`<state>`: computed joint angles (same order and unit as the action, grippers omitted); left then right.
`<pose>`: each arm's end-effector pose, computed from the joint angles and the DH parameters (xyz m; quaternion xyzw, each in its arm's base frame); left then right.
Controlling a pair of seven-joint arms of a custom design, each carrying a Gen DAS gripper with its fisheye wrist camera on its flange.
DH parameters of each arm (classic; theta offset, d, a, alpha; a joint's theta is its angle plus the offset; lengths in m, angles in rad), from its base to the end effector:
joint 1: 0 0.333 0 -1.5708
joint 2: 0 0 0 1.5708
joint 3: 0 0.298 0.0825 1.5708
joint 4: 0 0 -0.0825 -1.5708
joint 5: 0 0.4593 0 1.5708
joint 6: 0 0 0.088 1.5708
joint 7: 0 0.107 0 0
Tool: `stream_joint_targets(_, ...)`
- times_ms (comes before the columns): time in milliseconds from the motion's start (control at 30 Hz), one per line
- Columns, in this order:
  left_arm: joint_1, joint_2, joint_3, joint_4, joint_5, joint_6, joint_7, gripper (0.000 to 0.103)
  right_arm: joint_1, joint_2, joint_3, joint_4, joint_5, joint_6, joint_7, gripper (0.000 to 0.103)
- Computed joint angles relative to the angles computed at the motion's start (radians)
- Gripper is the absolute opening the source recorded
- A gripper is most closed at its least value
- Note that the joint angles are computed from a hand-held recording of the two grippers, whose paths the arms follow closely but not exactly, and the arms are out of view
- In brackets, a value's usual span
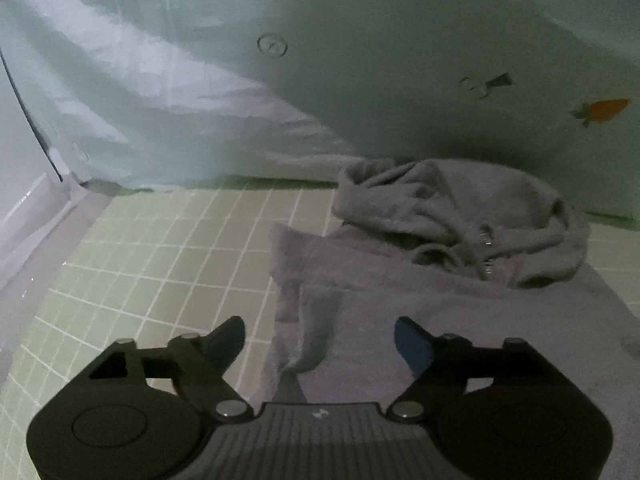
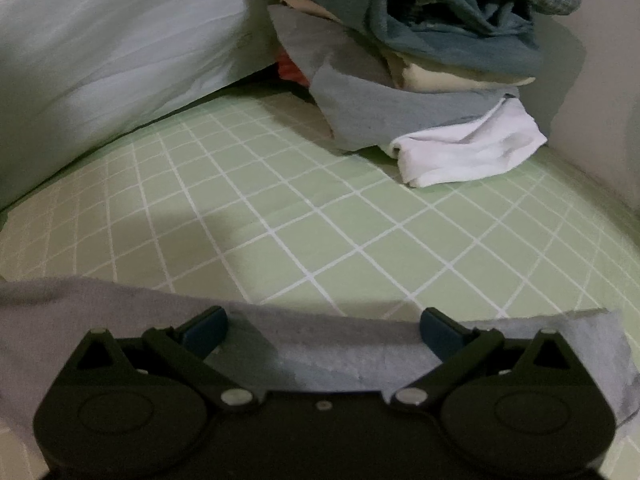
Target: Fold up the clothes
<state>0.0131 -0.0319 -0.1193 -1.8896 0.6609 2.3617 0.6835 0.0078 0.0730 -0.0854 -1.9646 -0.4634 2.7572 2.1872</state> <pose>0.6634 -0.0636 0.5339 -0.7808 0.5063 -0.1459 0.3356 0.6854 -0.0337 0.4648 -0.5404 0.7521 -0.3066 0.2196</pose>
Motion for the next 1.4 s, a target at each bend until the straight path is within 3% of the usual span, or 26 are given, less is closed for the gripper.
stream_joint_targets(167, -0.006, -0.074, -0.023, -0.05, 0.026, -0.008, -0.039, 0.086, -0.014, -0.003, 0.012, 0.005, 0.129, -0.015, -0.154, 0.103)
stream_joint_targets(400, 0.019, -0.247, -0.094, -0.189, 0.105, -0.001, -0.169, 0.091, -0.037, -0.101, -0.011, -0.096, 0.086, -0.005, -0.087, 0.103)
stream_joint_targets(633, 0.028, -0.385, -0.16, -0.298, 0.048, -0.06, -0.211, 0.091, -0.098, -0.197, -0.016, -0.188, -0.014, -0.029, -0.08, 0.103)
stream_joint_targets(800, 0.019, -0.445, -0.187, -0.349, -0.03, -0.102, -0.199, 0.091, -0.125, -0.229, -0.032, -0.224, 0.038, -0.05, -0.103, 0.103)
stream_joint_targets(1033, 0.005, -0.475, -0.21, -0.373, -0.102, -0.134, -0.178, 0.091, -0.157, -0.243, -0.008, -0.244, -0.025, -0.046, 0.012, 0.103)
stream_joint_targets(1133, 0.003, -0.475, -0.217, -0.374, -0.109, -0.137, -0.166, 0.091, -0.135, -0.249, -0.025, -0.247, 0.04, -0.044, -0.079, 0.103)
stream_joint_targets(1200, -0.002, -0.48, -0.215, -0.378, -0.12, -0.133, -0.155, 0.091, -0.118, -0.256, -0.042, -0.258, 0.107, -0.018, -0.175, 0.09)
stream_joint_targets(1233, -0.005, -0.483, -0.213, -0.381, -0.127, -0.129, -0.147, 0.091, -0.114, -0.266, -0.046, -0.272, 0.121, 0.013, -0.218, 0.055)
stream_joint_targets(1267, -0.006, -0.486, -0.212, -0.384, -0.13, -0.125, -0.137, 0.091, -0.12, -0.277, -0.037, -0.282, 0.104, 0.025, -0.225, 0.011)
stream_joint_targets(1400, 0.0, -0.485, -0.211, -0.379, -0.145, -0.137, -0.116, 0.091, -0.139, -0.283, 0.002, -0.283, 0.02, 0.008, -0.228, 0.007)
